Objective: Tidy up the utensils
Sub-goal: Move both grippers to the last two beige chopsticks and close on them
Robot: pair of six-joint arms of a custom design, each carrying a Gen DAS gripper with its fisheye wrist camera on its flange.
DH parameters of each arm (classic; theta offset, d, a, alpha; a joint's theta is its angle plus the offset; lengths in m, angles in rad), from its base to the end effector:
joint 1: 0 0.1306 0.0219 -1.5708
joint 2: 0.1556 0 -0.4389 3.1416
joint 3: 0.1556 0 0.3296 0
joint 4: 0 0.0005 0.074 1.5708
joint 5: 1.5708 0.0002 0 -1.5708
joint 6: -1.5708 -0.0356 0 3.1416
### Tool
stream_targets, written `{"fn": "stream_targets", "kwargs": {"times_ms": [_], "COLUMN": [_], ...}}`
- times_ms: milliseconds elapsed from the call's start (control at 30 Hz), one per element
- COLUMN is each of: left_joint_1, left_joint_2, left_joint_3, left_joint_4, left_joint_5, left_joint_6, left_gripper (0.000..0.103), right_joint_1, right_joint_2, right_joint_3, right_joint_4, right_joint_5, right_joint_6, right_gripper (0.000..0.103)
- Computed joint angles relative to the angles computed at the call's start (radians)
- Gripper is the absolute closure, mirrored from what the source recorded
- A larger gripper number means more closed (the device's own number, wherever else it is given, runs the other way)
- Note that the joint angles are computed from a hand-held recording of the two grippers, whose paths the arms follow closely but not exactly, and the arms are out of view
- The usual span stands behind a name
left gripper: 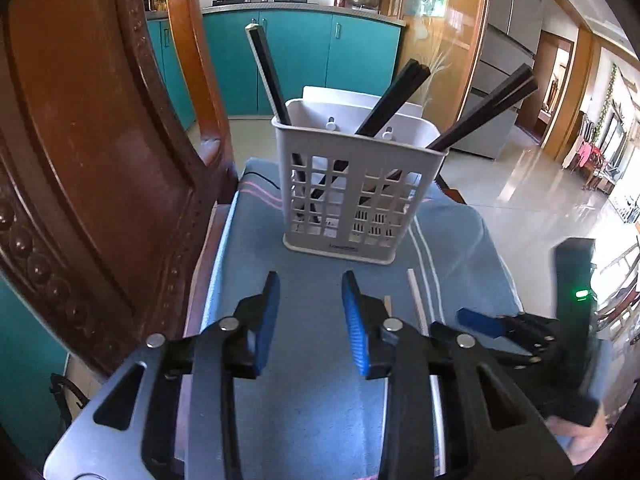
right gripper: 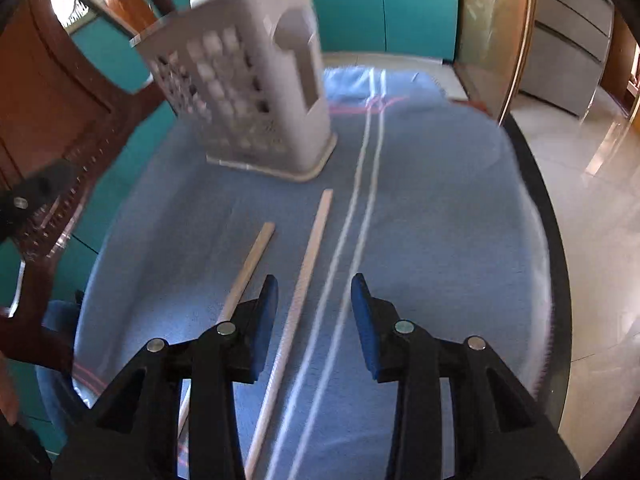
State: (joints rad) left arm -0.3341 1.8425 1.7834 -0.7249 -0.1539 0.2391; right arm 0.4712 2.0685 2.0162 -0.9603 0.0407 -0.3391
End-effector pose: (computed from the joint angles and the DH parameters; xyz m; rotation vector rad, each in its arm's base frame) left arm 0.5779 -0.1953 0.4333 0.0364 2.3451 -0.1017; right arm 0.6029 0.3050 0.3688 -0.1566 2.5976 0.2452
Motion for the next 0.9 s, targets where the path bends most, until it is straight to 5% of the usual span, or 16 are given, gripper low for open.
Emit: {"fn": "stream_targets", "kwargs": {"times_ms": [67,200,633,900], "left_joint_1": [-0.001,-0.004,-0.018,-0.045], "left_joint_2": [-0.002,-0.003,0.023,0.081], "left_joint_3": [-0.007,-0.015,-0.016,0.003], "left_joint_4": [0.0,-0.004,-0.035,-0.081], "left_joint_5": [-0.002,0.006,0.043,0.083], "left_joint_6": [-0.004,0.001,-0.002,-0.017], "left_gripper": [0.069,0.068,0.065,0.055], "right_joint_1": [0.009,0.011,-0.039,-0.055], "right_joint_2": [0.021,0.021,-0.126,-0.154], "right_joint_3": [0.024,0.009,-0.249,-0.283], "right_joint_4": [-0.028,-0.028,0.106,0.139], "right_joint_5": [0.019,0.028,-0.06,-0.024], "right_joint_6": [-0.009,-0.015,-0.131,-0.168], "right_gripper": [0.065,0.094,0.097,0.087]}}
